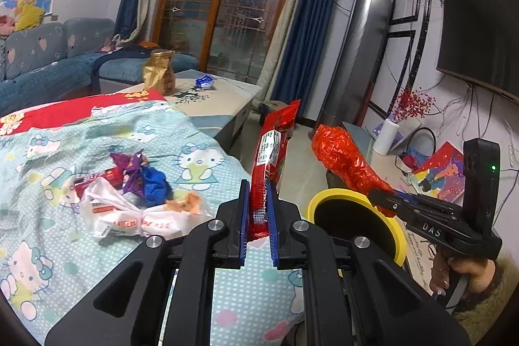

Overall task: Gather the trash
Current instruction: 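Carry the red candy stick and red bag over the yellow-rimmed bin with both grippers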

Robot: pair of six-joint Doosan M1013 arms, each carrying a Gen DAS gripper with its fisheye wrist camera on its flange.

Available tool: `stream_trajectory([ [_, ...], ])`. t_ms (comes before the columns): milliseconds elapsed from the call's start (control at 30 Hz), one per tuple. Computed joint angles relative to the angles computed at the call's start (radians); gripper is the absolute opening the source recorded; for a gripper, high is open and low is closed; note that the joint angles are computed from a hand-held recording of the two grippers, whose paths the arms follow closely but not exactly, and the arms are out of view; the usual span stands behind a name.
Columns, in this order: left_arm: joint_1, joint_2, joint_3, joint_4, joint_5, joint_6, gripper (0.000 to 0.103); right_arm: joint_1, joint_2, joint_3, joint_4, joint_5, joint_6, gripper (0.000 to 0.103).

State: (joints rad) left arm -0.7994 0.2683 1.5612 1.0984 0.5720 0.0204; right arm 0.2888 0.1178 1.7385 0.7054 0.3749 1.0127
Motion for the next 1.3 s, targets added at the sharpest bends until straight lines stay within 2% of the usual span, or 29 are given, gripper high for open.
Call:
stream_trajectory([
  [867,-0.025,0.059,-0.07,-0.117,-0.056,0.195,0.01,-0.057,-0.018,0.049,-0.097,-0.052,0.196,0.008],
  [1300,-0.033,0.11,-0.13,-0.247,-0.084,0.371,0.01,-0.088,-0.011,0.057,-0.19,-0.058,0.346,0.008],
])
